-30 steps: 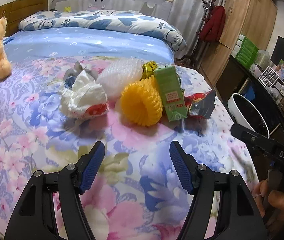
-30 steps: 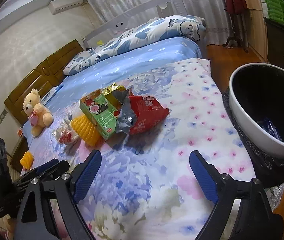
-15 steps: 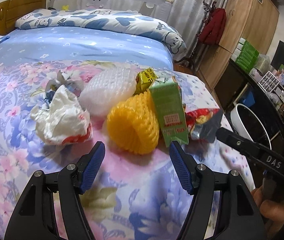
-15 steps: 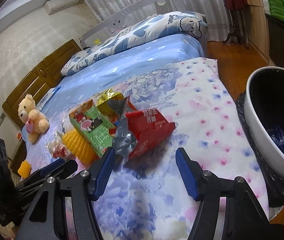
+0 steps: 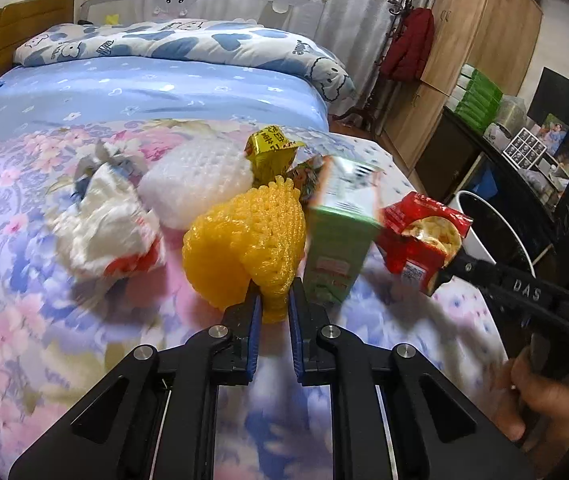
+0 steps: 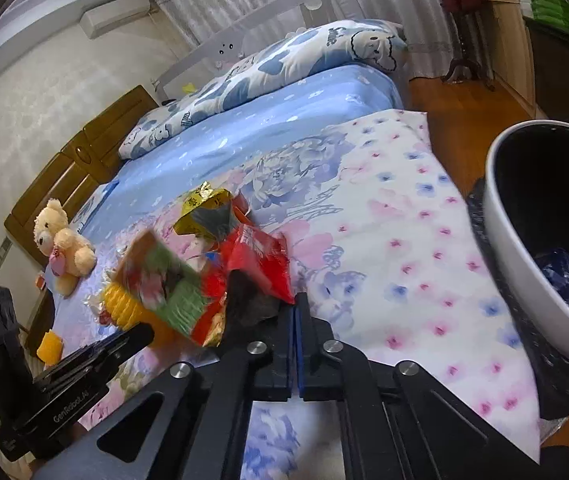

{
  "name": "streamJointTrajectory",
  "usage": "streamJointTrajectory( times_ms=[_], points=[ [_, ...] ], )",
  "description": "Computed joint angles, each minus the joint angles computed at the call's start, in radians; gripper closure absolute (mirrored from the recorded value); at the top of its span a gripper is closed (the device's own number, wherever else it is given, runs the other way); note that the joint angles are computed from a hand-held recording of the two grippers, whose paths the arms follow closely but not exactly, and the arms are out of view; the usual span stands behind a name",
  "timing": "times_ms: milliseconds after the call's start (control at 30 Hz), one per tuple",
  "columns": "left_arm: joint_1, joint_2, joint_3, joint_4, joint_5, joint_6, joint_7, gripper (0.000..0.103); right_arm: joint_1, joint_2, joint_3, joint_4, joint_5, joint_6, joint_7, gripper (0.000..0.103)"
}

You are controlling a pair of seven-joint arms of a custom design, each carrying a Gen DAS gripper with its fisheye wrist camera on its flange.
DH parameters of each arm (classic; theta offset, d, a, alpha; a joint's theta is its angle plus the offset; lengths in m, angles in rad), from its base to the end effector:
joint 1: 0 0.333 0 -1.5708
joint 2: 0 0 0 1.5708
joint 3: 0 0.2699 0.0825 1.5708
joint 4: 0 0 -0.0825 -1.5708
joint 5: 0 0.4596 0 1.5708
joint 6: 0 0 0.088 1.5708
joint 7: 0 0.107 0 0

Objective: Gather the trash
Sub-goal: 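Grasp the yellow foam net with the left tool while the right tool grasps the red snack bag, then carry the foam net and snack bag over the bin and lower them in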

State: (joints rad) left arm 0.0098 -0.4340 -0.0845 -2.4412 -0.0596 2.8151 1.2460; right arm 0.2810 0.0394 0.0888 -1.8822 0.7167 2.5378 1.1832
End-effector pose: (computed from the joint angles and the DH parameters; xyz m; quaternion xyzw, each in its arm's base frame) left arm 0.5497 -0.0392 0.4819 -0.7378 0.5492 -0.3283 0.2153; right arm 0.6423 0.2401 0.4799 -0.7340 0.5505 -0.0069 0.3977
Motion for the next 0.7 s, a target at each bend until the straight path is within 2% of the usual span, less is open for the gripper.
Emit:
streamJointTrajectory(
  times_ms=[333,533,700],
  points=[
    [-0.040,-0.108,-0.002,-0.074,-0.018,-0.009,0.009,0.092,-0.003,-0.102,-0.035,-0.093,0.031,0.001,-0.034,0.103],
    [-0.104,-0.109,0.010,-0.065,-0.053,-0.010,0.066,0.092,-0.008,-0.155,-0.063,-0.145,0.043,0.016,-0.043,0.103],
    [-0.147,-0.066,0.005,-0.019,-0.080,-0.012,0.114,0.092,-0.016,-0.192,-0.089,-0.180,0.046,0.023,-0.047,0.103]
  ],
)
